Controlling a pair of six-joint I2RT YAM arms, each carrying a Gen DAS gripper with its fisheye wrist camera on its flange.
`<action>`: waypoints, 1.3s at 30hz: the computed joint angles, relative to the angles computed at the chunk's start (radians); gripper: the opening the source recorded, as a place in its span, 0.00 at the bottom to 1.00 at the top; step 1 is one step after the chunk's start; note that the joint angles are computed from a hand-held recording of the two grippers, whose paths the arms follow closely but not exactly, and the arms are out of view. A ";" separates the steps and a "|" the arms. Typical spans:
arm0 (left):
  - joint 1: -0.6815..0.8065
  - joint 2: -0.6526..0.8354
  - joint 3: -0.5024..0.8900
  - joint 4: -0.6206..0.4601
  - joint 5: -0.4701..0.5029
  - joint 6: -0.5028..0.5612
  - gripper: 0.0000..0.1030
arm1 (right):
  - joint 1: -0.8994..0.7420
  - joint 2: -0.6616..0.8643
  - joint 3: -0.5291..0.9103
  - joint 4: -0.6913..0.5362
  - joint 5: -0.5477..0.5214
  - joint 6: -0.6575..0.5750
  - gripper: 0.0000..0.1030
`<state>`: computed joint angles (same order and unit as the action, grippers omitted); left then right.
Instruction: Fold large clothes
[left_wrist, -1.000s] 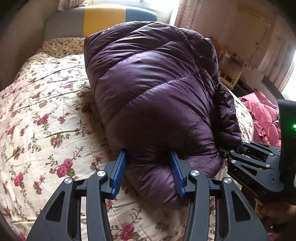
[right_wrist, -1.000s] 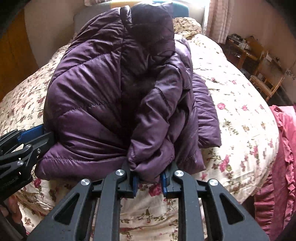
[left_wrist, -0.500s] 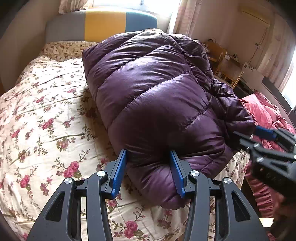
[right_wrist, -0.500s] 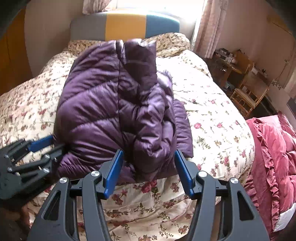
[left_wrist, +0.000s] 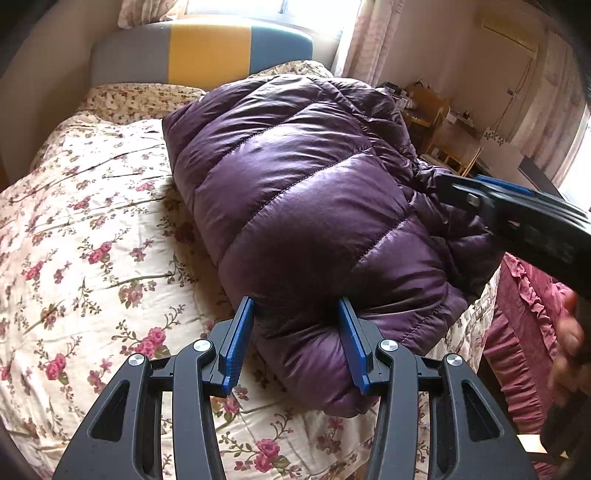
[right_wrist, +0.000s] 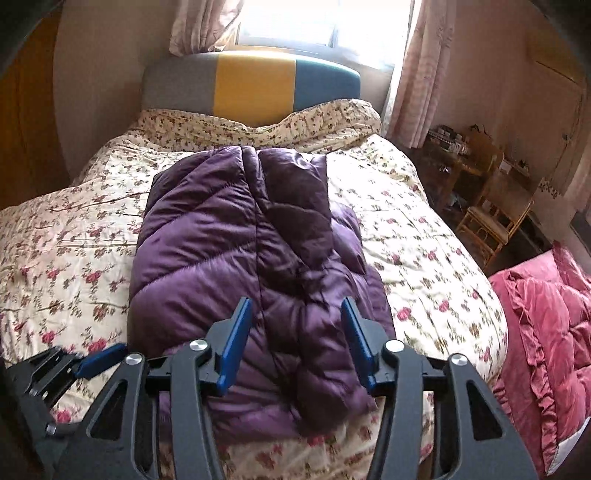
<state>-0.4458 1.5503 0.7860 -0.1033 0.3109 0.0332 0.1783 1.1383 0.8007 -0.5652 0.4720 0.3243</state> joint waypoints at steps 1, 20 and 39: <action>0.003 -0.001 0.002 -0.003 0.005 -0.001 0.45 | -0.006 0.011 -0.002 0.011 -0.004 -0.006 0.44; 0.016 0.043 0.135 -0.030 0.033 -0.080 0.45 | -0.199 0.197 -0.128 0.231 -0.095 -0.056 0.32; -0.049 0.195 0.200 0.047 -0.085 -0.068 0.45 | -0.211 0.175 -0.152 0.266 -0.088 -0.043 0.37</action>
<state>-0.4947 1.7452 0.9863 -0.0559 0.2264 -0.0344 -0.0329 1.3133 0.6487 -0.2993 0.3841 0.2817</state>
